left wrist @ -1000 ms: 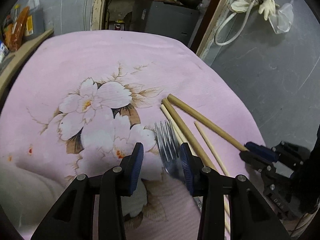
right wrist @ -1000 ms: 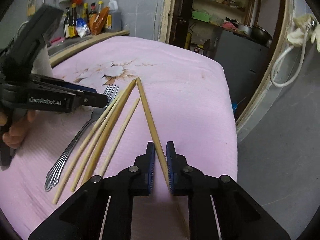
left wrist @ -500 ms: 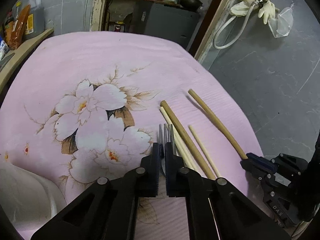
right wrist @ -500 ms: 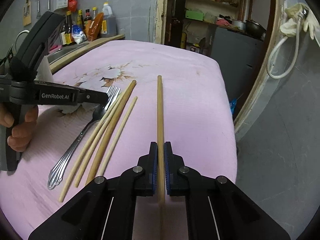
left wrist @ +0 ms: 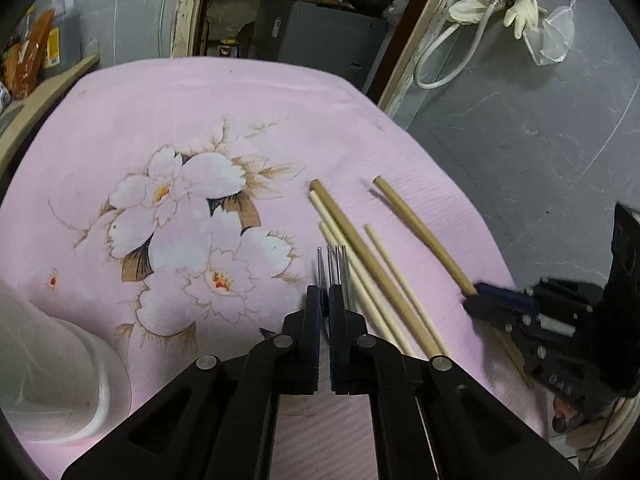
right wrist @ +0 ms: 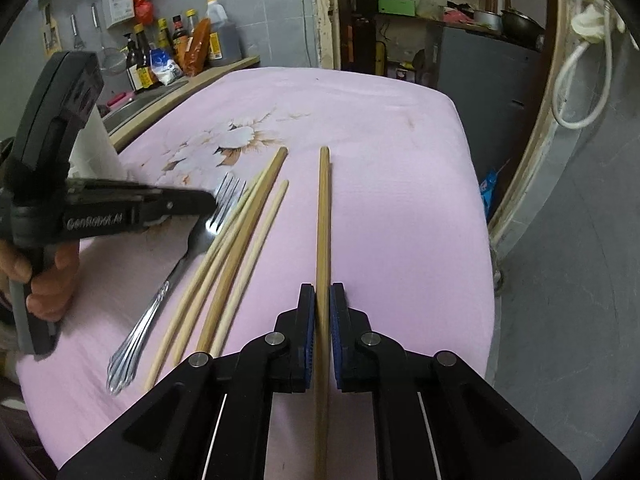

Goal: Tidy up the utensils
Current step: 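Grasp a chopstick with the right gripper while the left gripper grasps the fork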

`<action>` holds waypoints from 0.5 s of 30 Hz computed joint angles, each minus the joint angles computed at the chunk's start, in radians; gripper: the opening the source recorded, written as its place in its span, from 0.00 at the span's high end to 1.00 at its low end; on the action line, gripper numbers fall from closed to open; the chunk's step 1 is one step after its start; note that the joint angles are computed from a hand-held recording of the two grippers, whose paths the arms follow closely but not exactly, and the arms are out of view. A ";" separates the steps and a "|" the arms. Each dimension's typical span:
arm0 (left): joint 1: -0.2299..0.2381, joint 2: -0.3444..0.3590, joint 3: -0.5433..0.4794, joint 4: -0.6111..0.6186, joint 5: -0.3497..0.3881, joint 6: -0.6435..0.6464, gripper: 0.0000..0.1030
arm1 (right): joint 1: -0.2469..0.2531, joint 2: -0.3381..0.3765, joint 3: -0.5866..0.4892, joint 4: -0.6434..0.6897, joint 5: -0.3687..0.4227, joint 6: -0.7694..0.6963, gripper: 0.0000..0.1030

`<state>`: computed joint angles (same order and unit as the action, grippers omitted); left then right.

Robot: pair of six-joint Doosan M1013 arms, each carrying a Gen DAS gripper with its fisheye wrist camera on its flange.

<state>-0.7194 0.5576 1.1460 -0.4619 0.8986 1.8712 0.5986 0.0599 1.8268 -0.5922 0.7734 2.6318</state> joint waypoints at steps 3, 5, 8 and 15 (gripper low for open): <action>0.012 0.011 -0.012 -0.052 0.035 0.024 0.92 | -0.027 0.014 -0.019 0.039 -0.015 -0.055 0.94; 0.017 0.015 -0.018 -0.078 0.050 0.043 0.89 | -0.034 0.021 -0.031 0.046 -0.013 -0.079 0.93; 0.023 0.022 -0.025 -0.122 0.066 0.085 0.79 | -0.048 0.031 -0.047 0.074 -0.007 -0.133 0.93; 0.012 0.027 -0.037 -0.096 0.063 0.094 0.74 | -0.053 0.035 -0.051 0.080 -0.012 -0.145 0.93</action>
<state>-0.7074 0.5845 1.1087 -0.5583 0.9612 1.9656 0.5454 0.0945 1.7759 -0.5123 0.7616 2.4869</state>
